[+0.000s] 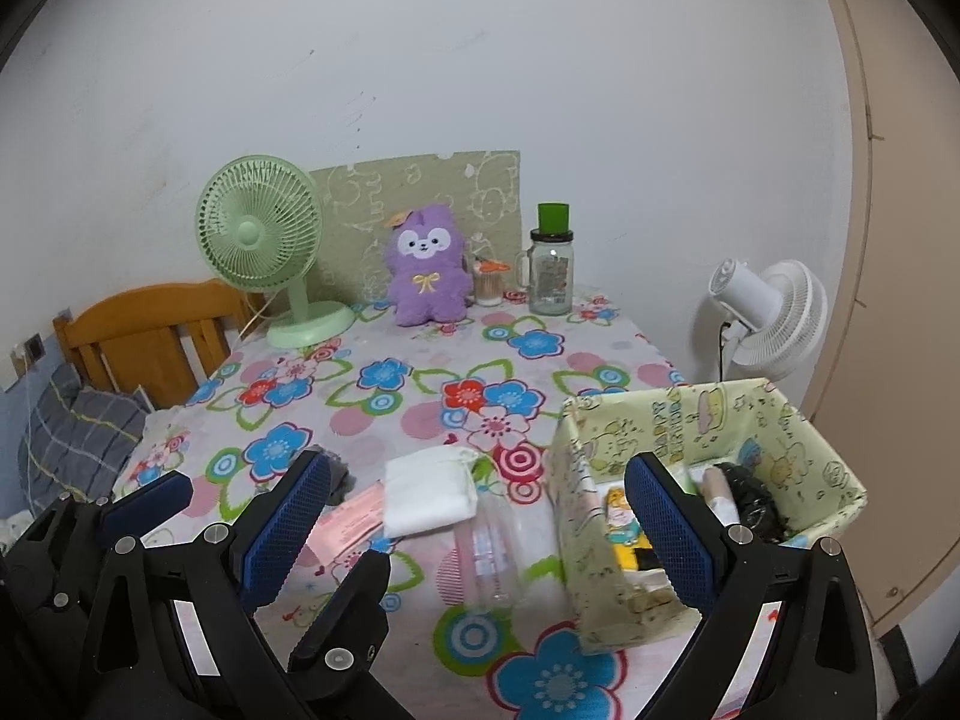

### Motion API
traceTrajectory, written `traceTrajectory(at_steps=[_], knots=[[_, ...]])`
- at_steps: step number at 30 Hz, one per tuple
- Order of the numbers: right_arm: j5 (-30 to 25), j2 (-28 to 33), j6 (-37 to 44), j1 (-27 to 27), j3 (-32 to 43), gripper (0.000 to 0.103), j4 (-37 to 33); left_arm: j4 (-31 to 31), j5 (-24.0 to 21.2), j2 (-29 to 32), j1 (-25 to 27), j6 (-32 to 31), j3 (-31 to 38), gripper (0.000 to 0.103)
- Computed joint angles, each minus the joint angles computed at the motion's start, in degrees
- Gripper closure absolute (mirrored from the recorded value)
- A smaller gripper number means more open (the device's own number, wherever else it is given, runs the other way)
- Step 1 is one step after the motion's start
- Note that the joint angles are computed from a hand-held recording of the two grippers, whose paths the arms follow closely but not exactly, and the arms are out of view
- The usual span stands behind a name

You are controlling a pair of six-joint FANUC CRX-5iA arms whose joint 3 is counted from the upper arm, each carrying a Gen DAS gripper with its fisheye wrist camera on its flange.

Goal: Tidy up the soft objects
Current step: 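Move both grippers back from the box toward the clear bag and pink packet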

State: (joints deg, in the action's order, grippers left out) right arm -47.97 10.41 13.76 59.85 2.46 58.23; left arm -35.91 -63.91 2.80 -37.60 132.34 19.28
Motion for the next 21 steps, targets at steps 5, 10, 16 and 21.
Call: traceTrajectory(at_steps=[5, 10, 16, 21], knots=[[0.1, 1.6, -0.3, 0.0, 0.7, 0.004, 0.1, 1.4, 1.0, -0.5, 1.7, -0.4, -1.9, 0.0], [0.0, 3.5, 1.3, -0.1, 2.7, 0.01, -3.0, 3.3, 1.9, -0.4, 3.6, -1.6, -3.2, 0.0], [-2.0, 6.9, 5.7, 0.0, 6.7, 0.018, -6.7, 5.6, 2.0, 0.4, 5.9, -3.2, -4.1, 0.002], [-3.2, 9.1, 8.6, -0.2, 9.5, 0.024, -10.5, 8.1, 2.5, 1.2, 8.0, -4.7, -4.9, 0.003]])
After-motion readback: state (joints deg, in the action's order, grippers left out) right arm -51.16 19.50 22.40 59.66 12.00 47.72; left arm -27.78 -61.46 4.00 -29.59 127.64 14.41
